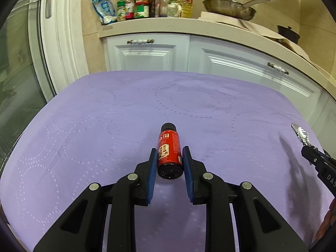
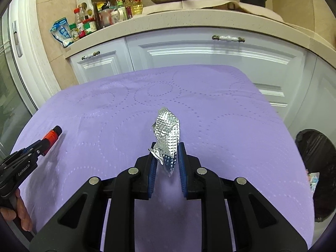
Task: Collect trash
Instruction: 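Carry the red bottle and foil packet over the bin and open both tools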
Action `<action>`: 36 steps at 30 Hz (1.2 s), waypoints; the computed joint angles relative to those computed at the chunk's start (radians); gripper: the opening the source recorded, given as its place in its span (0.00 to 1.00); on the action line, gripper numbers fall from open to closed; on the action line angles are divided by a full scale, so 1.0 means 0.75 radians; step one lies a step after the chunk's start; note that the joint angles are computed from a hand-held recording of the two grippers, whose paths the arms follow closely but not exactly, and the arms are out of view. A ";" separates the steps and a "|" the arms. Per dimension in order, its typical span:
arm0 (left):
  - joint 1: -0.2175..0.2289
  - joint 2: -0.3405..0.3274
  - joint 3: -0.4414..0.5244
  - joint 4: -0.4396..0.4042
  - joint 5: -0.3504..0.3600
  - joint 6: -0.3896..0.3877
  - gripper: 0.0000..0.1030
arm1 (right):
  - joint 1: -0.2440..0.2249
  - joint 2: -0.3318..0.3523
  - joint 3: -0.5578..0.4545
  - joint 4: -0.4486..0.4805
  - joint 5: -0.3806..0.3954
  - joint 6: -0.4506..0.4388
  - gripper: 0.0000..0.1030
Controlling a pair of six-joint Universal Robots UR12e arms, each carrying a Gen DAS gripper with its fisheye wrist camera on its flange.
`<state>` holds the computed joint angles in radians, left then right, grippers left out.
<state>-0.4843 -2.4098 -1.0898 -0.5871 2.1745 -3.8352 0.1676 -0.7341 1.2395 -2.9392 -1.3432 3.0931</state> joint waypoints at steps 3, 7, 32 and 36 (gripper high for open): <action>-0.015 -0.011 0.022 0.012 -0.003 0.025 0.24 | -0.011 -0.025 0.048 -0.044 -0.005 0.003 0.18; -0.035 -0.028 0.058 0.028 -0.012 0.063 0.24 | -0.028 -0.057 0.105 -0.097 -0.016 0.015 0.18; -0.172 -0.288 0.539 0.056 -0.128 0.429 0.24 | -0.205 -0.235 0.442 -0.418 -0.146 0.167 0.18; -0.191 -0.364 0.685 0.022 -0.162 0.485 0.24 | -0.234 -0.247 0.471 -0.442 -0.165 0.192 0.18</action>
<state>-0.6276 -2.6831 -0.5761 -0.5703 2.0528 -3.4713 -0.0078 -0.9191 1.5928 -3.2710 -1.4666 3.2369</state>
